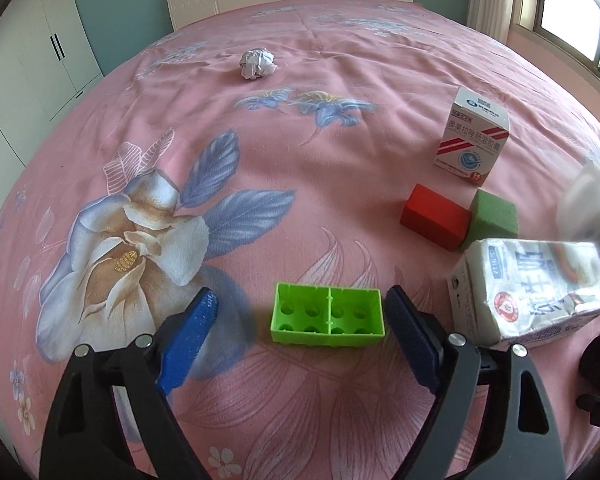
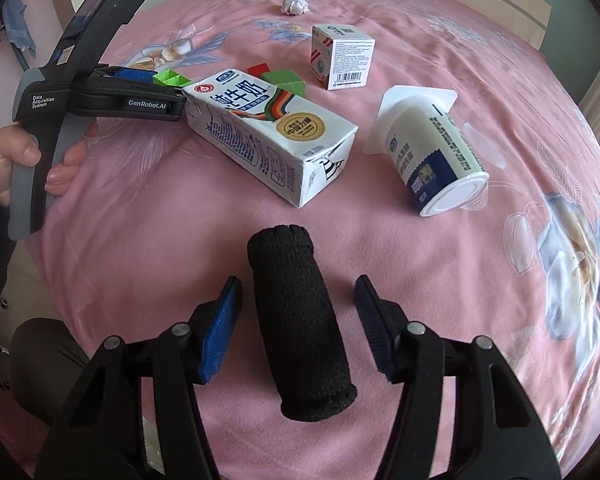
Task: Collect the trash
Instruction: 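Close the left gripper on the green brick while the right gripper grasps the black foam tube, then carry the green brick and black tube over the trash bin with both grippers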
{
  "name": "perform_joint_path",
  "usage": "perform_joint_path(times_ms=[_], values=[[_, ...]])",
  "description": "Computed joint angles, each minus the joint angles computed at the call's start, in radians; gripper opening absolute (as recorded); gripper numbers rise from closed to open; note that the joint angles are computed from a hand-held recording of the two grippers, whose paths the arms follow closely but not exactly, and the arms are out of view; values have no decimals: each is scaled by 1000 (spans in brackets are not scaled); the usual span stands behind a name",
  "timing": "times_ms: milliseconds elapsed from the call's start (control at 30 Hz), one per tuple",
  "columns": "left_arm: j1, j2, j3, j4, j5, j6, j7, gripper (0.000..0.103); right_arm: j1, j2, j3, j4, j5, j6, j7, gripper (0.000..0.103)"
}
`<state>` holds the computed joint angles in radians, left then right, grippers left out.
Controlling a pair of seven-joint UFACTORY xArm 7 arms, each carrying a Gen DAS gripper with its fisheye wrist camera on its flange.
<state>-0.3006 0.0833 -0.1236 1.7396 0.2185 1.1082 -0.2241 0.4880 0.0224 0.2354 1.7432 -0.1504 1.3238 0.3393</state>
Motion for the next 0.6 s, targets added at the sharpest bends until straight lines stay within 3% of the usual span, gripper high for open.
perform_joint_path(times_ms=[100,233,600], values=[[0,-3,0,-4,-3,-4,4,74,3,1,2,-1,-5,-3,-13,50],[-5,-6,-4,-5,13,-4,9,48,3,-2,2,-3,-1,-3,-20,38],[-16,-29,-12,65,8,57,7,46,0,-16,7,57,-39,39,7,37]])
